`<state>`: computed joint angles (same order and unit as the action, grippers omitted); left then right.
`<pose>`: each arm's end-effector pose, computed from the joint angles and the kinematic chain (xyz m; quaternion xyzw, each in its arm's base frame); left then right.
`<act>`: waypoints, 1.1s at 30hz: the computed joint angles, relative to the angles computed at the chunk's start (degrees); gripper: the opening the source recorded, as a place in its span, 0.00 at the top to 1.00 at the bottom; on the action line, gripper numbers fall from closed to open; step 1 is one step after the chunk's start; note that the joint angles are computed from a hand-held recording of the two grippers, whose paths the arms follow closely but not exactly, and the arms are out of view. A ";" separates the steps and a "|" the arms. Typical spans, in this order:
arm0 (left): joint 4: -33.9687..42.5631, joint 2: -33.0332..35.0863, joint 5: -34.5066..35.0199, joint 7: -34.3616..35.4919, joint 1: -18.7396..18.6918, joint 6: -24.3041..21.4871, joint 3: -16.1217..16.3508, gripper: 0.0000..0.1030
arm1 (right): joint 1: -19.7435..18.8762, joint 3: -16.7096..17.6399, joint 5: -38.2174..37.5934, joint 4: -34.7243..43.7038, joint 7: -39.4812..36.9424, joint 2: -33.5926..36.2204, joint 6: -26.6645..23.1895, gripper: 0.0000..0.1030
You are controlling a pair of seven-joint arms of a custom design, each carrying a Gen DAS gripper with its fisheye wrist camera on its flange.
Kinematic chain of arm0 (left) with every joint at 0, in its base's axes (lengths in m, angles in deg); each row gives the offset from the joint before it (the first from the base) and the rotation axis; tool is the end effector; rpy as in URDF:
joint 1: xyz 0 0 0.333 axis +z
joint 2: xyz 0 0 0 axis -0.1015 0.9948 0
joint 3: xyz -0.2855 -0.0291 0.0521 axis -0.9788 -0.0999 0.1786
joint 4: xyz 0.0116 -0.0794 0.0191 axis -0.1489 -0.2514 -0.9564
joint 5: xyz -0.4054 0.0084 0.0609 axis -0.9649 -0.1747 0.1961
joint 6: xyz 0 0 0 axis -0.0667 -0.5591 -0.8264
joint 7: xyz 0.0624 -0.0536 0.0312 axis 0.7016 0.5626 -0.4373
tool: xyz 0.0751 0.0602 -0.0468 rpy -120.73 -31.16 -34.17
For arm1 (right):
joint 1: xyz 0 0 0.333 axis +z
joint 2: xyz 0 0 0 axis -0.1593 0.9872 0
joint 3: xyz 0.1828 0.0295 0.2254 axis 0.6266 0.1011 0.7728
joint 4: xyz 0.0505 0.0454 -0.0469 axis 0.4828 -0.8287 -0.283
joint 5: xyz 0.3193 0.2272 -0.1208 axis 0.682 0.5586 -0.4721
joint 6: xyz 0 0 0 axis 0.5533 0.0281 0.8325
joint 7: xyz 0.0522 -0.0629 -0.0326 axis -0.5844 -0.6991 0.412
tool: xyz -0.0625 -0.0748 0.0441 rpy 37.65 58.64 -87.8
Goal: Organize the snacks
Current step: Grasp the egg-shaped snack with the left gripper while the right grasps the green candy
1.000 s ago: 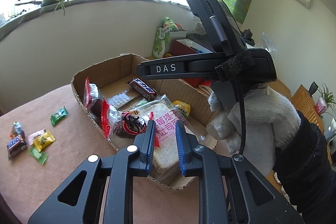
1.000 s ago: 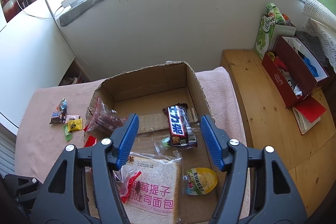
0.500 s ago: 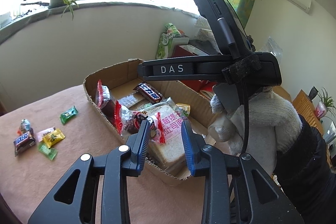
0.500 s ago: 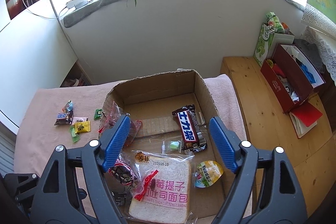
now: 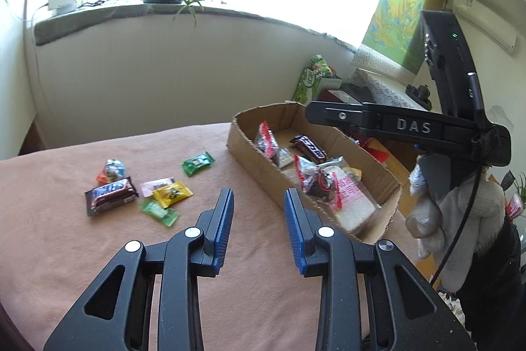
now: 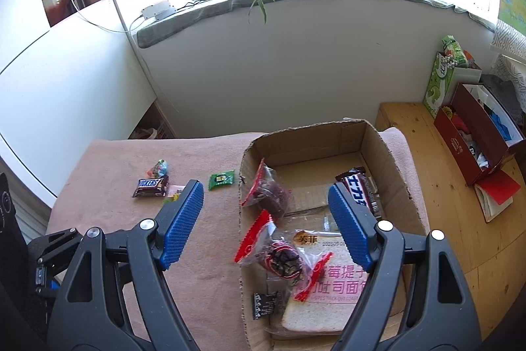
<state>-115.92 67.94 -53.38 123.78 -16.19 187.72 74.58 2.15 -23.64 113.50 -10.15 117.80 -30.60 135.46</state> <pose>0.5562 -0.0990 0.5742 -0.5822 0.6798 -0.4136 0.1667 0.6549 0.1574 0.5875 -0.7361 0.5429 -0.1454 0.3772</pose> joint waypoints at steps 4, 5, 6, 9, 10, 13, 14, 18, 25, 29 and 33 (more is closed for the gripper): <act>-1.92 -1.29 0.61 -2.03 2.18 0.42 1.62 0.71 | 1.16 1.31 2.03 -2.08 -2.10 -1.61 0.94 0.22; -2.17 -1.41 1.29 -2.68 2.79 0.50 1.89 0.71 | 1.54 1.58 2.56 -2.61 -2.54 -1.96 1.15 0.22; -2.45 -1.47 1.91 -3.38 3.40 0.81 2.15 0.71 | 1.93 1.85 3.17 -3.19 -2.98 -2.32 1.23 0.22; -2.69 -1.21 2.37 -4.52 4.52 1.07 3.23 0.71 | 3.21 2.58 4.86 -4.51 -4.34 -2.93 1.33 0.22; -2.31 -0.68 2.56 -4.85 4.94 1.11 3.47 0.71 | 3.65 2.80 5.25 -4.84 -4.74 -3.00 1.19 0.22; -0.58 1.11 1.53 -5.55 6.11 -0.22 4.19 0.71 | 5.05 3.40 5.70 -5.59 -5.65 -2.59 1.08 0.22; 0.48 2.17 0.79 -5.76 6.54 -0.91 4.25 0.71 | 5.55 3.55 5.39 -5.86 -5.68 -2.28 1.29 0.22; 4.50 6.16 0.08 -6.47 9.28 -2.95 3.20 0.71 | 7.24 3.86 2.73 -5.53 -4.60 0.26 2.01 0.22; 12.11 13.26 2.16 -7.30 13.57 -6.21 -0.30 0.68 | 8.73 3.52 -3.41 1.25 -0.02 7.68 -2.21 0.42; 16.24 17.05 4.23 -7.36 15.33 -8.88 -2.31 0.67 | 9.36 3.02 -6.30 5.49 2.22 11.61 -4.07 0.48; 19.59 20.31 8.37 -8.89 16.34 -10.62 -3.76 0.67 | 9.48 3.07 -7.58 10.48 3.09 15.48 -7.02 0.48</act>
<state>-96.33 88.26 -45.01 114.89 0.15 177.11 70.83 11.62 -20.57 105.92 0.33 120.89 -15.12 128.44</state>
